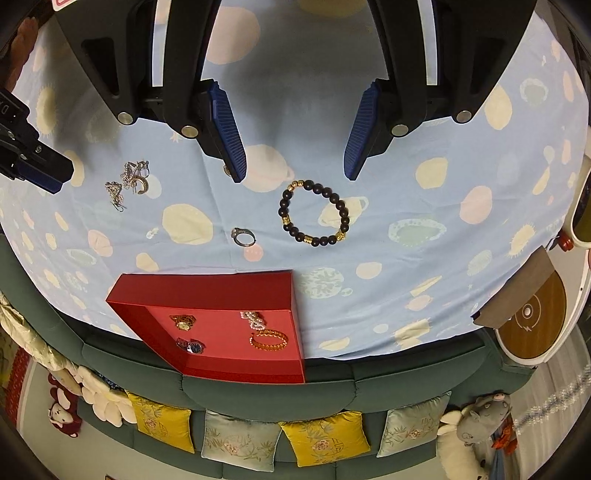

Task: Organize jewelry
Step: 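Move the right tool to the silver dangling earring and grasp it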

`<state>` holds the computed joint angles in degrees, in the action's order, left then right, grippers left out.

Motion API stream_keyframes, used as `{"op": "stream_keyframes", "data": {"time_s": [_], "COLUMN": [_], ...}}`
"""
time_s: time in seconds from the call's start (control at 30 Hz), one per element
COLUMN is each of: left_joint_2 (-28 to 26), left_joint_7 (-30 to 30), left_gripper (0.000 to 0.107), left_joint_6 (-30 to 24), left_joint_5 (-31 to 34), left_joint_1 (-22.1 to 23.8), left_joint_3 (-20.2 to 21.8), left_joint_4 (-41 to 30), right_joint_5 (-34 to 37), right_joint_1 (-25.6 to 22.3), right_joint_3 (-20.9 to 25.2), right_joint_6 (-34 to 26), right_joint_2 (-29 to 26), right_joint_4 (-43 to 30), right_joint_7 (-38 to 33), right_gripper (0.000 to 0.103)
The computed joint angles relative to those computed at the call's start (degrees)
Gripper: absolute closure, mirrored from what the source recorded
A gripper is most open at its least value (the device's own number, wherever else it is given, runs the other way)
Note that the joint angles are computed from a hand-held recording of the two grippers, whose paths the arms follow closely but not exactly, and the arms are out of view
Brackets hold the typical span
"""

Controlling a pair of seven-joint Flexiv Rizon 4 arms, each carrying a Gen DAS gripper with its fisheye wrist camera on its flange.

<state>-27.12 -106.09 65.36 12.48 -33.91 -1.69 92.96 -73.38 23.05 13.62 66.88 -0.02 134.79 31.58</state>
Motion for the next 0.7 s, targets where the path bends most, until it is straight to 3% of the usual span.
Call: {"op": "stream_keyframes", "data": {"time_s": [0.17, 0.7], "left_joint_2": [-0.3, -0.9], "left_joint_7": [1.0, 4.5], "left_gripper": [0.054, 0.052], "left_joint_6": [0.0, -0.4], "left_joint_5": [-1.7, -4.7], "left_joint_1": [0.9, 1.0], "left_joint_3": [-1.2, -2.1], "left_joint_4": [1.0, 2.5], "right_joint_5": [3.5, 4.5], "right_joint_1": [1.1, 2.5], "right_joint_3": [0.6, -2.0], "right_joint_6": [-3.9, -5.6], "right_joint_2": [-1.1, -6.9], "right_joint_4": [-0.2, -3.2], "right_joint_7": [-4.1, -8.1], "right_gripper": [0.063, 0.064]}}
